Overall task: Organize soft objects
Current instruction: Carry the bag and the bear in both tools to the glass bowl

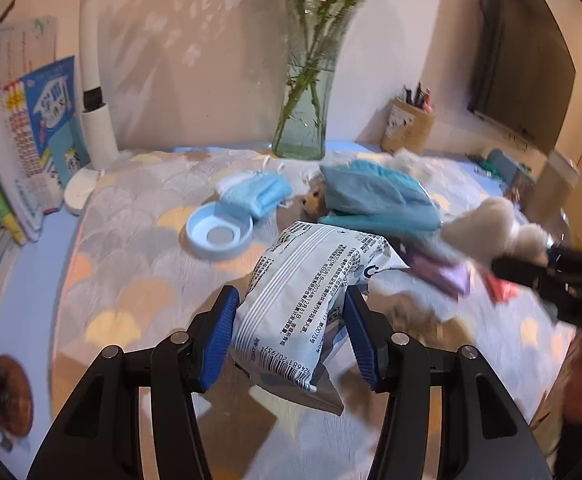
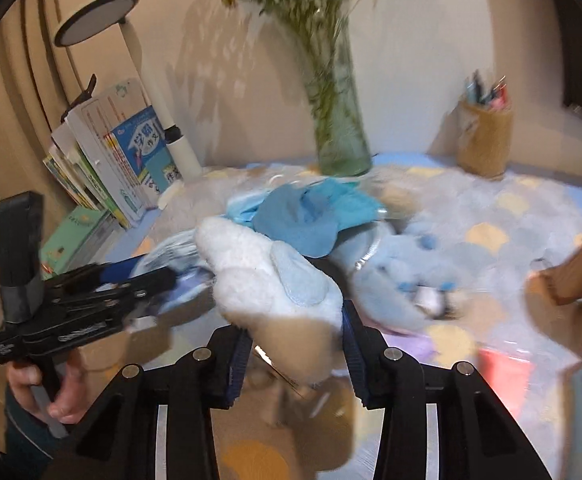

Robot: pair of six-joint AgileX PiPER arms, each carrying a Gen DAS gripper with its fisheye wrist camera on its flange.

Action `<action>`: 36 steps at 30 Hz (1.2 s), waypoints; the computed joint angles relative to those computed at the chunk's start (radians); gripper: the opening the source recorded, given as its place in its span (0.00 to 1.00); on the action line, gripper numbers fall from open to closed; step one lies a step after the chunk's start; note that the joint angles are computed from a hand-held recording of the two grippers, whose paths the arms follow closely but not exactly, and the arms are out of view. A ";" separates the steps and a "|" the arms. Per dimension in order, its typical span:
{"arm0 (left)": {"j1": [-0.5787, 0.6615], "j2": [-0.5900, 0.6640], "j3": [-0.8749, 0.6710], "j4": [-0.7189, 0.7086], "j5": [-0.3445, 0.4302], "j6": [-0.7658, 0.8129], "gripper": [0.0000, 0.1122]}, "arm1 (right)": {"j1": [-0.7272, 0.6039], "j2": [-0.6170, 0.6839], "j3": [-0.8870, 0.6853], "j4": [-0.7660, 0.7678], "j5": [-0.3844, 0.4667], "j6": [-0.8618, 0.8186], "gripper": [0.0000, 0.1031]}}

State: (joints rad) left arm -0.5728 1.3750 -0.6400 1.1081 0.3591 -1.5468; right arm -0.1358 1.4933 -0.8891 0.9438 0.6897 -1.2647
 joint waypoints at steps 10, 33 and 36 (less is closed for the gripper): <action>-0.145 0.033 0.001 -0.017 0.096 -0.084 0.45 | -0.113 0.009 0.188 -0.150 -0.078 -0.056 0.60; -0.456 0.122 -0.325 -0.101 0.392 0.052 0.46 | -0.389 0.043 0.114 0.023 0.211 -0.231 0.54; -0.500 0.193 -0.479 -0.112 0.402 0.148 0.46 | -0.551 0.027 0.020 0.017 0.322 -0.195 0.54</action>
State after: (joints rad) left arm -1.0728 1.5675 -1.1190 0.9964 0.7610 -1.3986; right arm -0.6871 1.5208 -0.8687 0.9611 1.0118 -1.4595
